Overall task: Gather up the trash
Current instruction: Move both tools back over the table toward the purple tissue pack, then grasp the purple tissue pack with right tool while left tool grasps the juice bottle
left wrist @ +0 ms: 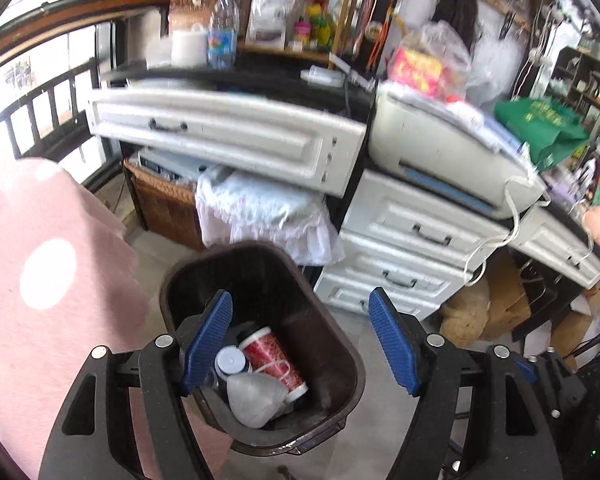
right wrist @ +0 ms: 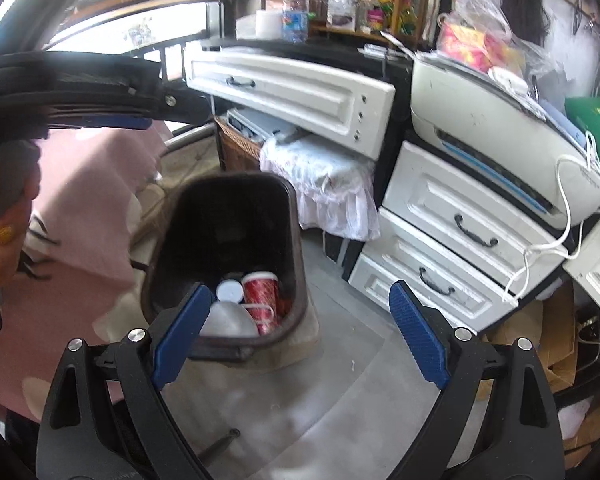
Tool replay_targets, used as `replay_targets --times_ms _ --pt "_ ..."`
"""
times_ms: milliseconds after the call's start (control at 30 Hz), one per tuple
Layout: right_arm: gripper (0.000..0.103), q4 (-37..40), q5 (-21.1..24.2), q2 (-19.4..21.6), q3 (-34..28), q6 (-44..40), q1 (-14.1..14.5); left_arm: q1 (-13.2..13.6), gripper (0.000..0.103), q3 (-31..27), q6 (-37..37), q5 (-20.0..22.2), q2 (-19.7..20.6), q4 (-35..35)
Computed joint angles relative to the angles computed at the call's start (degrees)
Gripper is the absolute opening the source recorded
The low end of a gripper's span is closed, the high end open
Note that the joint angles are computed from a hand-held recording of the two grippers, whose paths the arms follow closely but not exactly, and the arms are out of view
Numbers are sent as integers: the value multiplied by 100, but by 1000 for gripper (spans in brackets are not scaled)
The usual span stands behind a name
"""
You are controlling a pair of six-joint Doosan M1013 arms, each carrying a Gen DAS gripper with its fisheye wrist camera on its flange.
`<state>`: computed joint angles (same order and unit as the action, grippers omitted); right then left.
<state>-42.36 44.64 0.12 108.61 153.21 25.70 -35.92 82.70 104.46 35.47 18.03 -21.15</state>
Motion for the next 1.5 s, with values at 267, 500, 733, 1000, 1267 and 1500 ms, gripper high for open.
replay_targets --times_ms 267,500,733,1000,1267,1500 --pt "91 532 -676 317 -663 -982 20 519 90 367 -324 -799 -564 589" --pt "91 1371 -1045 931 -1573 -2266 195 1081 91 718 -1510 -1047 -885 2100" --pt "91 2756 -1124 1630 -2624 -3796 357 1705 91 933 -2428 -835 -948 3175" --pt "91 3584 -618 2562 -4074 -4637 532 2328 91 1091 -2623 -849 -1049 2991" --pt "86 3994 234 3615 -5684 -4860 617 2690 91 1164 -2157 -891 -1030 2372" --pt "50 4110 1278 4333 -6793 -4301 577 2851 91 1121 -1669 -884 -951 1877"
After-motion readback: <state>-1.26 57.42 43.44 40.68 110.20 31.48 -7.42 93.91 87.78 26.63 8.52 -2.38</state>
